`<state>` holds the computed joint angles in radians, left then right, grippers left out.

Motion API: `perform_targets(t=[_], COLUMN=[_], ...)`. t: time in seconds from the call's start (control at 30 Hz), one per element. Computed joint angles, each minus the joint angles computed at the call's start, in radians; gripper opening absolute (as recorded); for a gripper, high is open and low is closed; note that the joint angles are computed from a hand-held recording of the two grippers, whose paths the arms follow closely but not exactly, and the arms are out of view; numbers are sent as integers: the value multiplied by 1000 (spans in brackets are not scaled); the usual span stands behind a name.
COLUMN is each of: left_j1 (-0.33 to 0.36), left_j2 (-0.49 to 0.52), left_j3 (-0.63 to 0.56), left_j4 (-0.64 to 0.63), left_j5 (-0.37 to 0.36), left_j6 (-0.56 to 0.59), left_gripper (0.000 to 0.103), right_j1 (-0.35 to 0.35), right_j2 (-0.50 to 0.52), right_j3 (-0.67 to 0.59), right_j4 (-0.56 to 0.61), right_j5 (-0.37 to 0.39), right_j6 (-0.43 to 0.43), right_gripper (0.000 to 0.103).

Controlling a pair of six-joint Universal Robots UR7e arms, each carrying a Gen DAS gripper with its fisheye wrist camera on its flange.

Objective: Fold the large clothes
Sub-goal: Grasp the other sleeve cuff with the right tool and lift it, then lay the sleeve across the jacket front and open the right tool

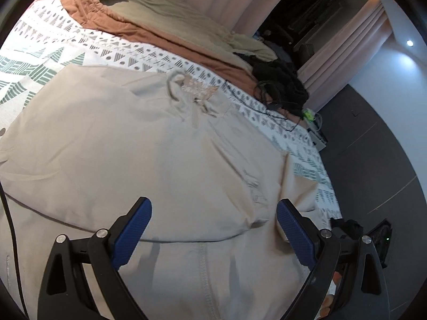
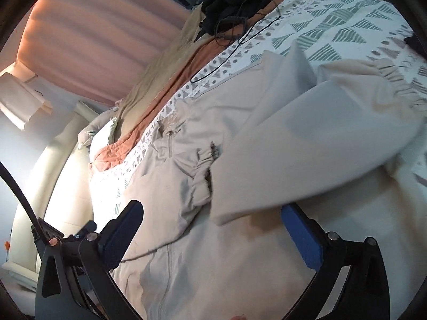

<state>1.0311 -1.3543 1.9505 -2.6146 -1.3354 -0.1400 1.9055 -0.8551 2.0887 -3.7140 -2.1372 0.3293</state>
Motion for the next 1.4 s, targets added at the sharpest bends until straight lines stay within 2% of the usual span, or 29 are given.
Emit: perform_targets(t=[0.2, 0.37, 0.43, 0.53, 0.63, 0.73, 0.8, 0.87, 0.9, 0.93, 1.03, 1.4], left_j1=[-37, -40, -33, -37, -42, -23, -14, -13, -12, -9, 0, 27], left_j2=[-32, -61, -76, -91, -83, -69, -65, -65, -67, -69, -73, -101], left_j3=[42, 67, 75, 86, 83, 62, 54, 52, 50, 50, 50, 38], left_j4=[-28, -13, -7, -15, -29, -9, -6, -9, -11, -15, -25, -40], left_j5=[49, 94, 95, 122, 164, 145, 135, 141, 142, 138, 129, 113], left_j6=[11, -40, -59, -50, -33, -44, -46, -34, -31, -31, -49, -84], left_gripper=[97, 97, 97, 97, 97, 97, 97, 97, 97, 97, 97, 97], right_j1=[25, 15, 0, -45, -102, -136, -158, -168, -170, -168, -120, 143], right_j2=[-91, -127, -131, -137, -147, -139, -133, -123, -122, -123, -111, -46], right_j3=[135, 187, 198, 218, 218, 202, 187, 171, 168, 164, 128, -130], right_j4=[-79, -145, -166, -197, -191, -153, -124, -124, -127, -125, -124, -74], right_j5=[-132, -172, -169, -121, -83, -72, -91, -128, -132, -134, -186, -327], right_j6=[54, 65, 76, 117, 157, 197, 229, 232, 231, 230, 183, -101], right_gripper=[103, 103, 101, 88, 80, 75, 59, 27, 23, 15, 8, 8])
